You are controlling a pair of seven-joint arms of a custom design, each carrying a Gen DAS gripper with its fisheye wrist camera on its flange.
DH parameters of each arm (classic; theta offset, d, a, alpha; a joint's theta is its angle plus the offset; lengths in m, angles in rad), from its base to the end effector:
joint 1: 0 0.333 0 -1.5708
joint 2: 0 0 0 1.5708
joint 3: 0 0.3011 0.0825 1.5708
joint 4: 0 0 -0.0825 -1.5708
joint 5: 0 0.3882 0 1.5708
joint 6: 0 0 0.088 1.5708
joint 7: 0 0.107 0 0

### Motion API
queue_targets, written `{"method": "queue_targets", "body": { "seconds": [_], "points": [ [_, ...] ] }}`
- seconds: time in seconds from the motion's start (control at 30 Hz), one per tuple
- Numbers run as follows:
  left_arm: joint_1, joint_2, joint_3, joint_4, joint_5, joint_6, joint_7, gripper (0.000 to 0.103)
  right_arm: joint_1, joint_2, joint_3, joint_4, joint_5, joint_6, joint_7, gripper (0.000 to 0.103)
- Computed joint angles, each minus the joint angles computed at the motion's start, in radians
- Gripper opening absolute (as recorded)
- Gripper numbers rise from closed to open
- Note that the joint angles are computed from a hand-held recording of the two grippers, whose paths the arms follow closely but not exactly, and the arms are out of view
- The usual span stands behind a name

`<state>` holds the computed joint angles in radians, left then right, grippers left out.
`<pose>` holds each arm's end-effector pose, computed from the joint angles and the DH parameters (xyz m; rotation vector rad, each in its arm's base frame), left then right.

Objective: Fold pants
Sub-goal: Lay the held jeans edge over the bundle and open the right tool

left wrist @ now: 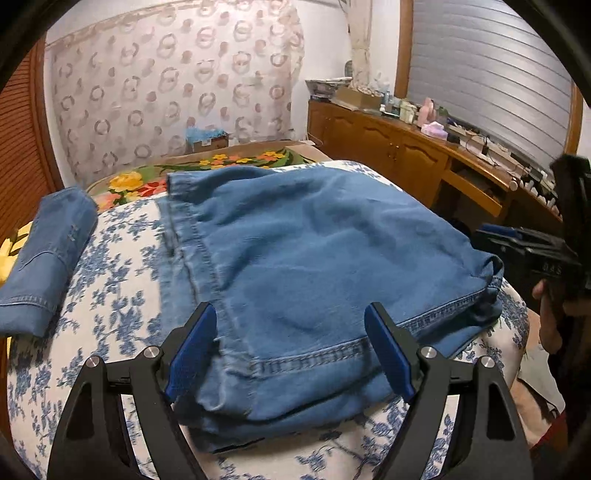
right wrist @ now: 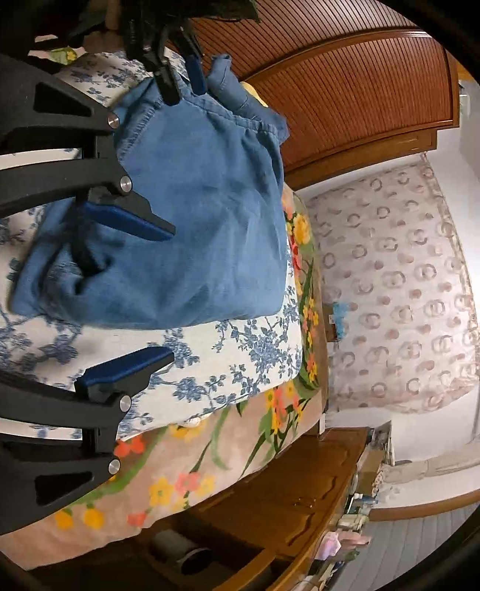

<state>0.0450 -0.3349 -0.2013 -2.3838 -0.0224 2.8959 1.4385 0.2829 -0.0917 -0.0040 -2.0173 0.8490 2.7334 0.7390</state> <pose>0.4943 -0.0842 0.5307 -1.7238 1.7643 -0.8428 0.5664 0.1322 0.5604 -1.8694 1.1622 -0.4155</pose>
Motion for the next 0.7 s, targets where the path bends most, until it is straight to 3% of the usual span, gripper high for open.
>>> {"method": "queue_targets", "body": {
  "seconds": [0.2,0.37,0.7],
  "points": [
    [0.04,0.023,-0.042,0.017,0.083,-0.019,-0.064,0.083,-0.029,0.064,0.018,0.056,-0.108,-0.039,0.092,0.062],
    [0.031,0.03,-0.029,0.016,0.102,-0.031,-0.083,0.083,-0.044,0.067,0.028,0.095,-0.151,-0.128,0.18,0.062],
    [0.009,0.035,-0.008,0.005,0.092,-0.018,-0.074,0.083,-0.05,0.067,0.033,0.092,-0.065,-0.19,0.145,0.062]
  ]
}}
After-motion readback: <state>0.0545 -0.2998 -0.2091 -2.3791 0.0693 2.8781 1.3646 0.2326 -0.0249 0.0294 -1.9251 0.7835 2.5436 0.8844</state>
